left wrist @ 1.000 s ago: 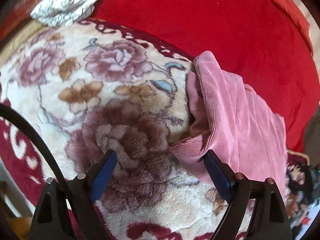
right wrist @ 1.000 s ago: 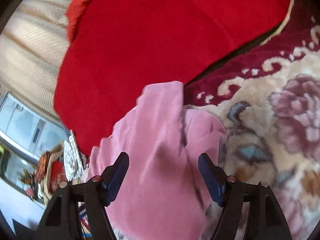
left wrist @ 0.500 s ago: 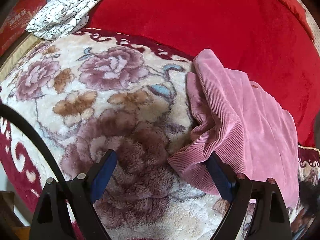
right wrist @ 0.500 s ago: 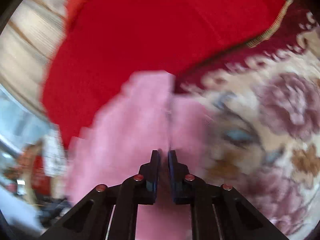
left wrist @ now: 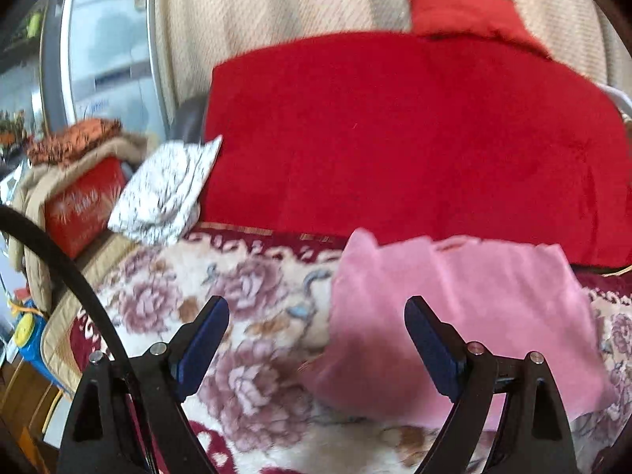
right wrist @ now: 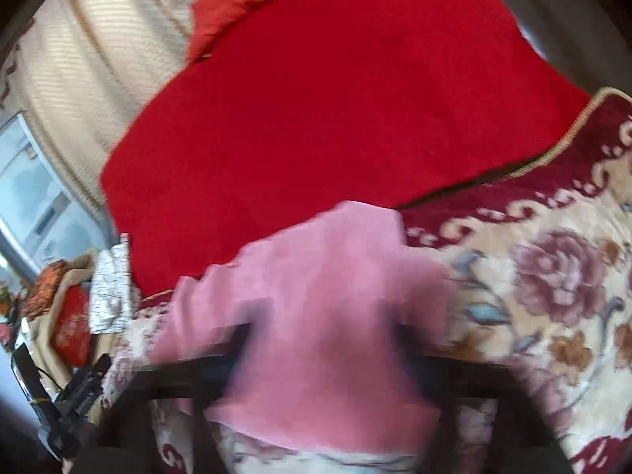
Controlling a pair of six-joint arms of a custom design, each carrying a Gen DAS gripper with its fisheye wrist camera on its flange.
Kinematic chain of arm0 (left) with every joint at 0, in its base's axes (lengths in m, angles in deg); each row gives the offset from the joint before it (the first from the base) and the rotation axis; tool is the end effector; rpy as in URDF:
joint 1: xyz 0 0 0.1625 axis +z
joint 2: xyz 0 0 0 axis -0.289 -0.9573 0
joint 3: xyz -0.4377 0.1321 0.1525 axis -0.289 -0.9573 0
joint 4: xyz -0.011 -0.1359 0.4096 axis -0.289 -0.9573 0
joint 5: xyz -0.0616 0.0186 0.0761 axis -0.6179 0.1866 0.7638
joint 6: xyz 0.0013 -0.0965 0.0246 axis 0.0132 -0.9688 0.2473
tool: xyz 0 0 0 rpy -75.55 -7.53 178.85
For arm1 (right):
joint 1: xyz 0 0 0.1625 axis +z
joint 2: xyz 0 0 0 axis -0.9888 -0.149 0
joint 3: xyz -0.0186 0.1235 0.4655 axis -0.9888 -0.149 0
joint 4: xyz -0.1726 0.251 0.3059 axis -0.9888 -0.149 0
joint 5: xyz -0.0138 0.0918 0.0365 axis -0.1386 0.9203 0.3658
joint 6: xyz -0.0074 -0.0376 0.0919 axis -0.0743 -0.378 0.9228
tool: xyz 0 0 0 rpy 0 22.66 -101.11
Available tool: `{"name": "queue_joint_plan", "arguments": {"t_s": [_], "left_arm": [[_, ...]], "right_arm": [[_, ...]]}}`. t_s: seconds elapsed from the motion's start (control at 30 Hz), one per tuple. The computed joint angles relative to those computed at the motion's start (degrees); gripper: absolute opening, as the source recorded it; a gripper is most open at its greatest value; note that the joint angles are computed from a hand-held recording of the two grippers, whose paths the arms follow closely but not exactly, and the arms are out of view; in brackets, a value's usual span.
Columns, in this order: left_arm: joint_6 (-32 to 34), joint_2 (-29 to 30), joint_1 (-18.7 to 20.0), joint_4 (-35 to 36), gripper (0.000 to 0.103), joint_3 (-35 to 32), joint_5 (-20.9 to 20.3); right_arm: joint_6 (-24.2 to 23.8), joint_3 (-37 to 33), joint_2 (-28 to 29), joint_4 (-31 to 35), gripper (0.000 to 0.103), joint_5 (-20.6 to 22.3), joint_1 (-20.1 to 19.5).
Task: Fold large clothes
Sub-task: 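Pull both tools back from the folded jacket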
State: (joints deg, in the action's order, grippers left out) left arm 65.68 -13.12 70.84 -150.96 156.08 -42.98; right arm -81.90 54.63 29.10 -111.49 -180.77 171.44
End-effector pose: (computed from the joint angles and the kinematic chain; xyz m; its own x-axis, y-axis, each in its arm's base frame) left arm -0.2646 -0.7506 0.1709 -0.5968 -0.2634 -0.7579 0.5494 0.5543 -0.6253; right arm 0.1191 -0.8093 0.2808 -0.9742 -0.0087 0.2255 -0.1746 0.6621 -0.7288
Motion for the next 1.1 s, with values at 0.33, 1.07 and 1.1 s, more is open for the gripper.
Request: {"name": "queue_joint_plan", "arguments": {"t_s": [0.33, 1.07, 1.1], "left_arm": [[4.42, 2.50, -0.28, -1.86, 0.091, -3.33, -0.30], [-11.30, -0.25, 5.51, 11.25, 0.091, -0.28, 3.69], [-11.39, -0.45, 5.53, 11.16, 0.091, -0.09, 3.48]], "right_arm": [[-5.50, -3.62, 5.75, 1.38, 0.058, -0.09, 1.25], [-3.33, -11.91, 11.50, 13.66, 0.058, -2.51, 1.02], [-3.48, -11.87, 11.56, 13.47, 0.058, -2.63, 1.06]]}}
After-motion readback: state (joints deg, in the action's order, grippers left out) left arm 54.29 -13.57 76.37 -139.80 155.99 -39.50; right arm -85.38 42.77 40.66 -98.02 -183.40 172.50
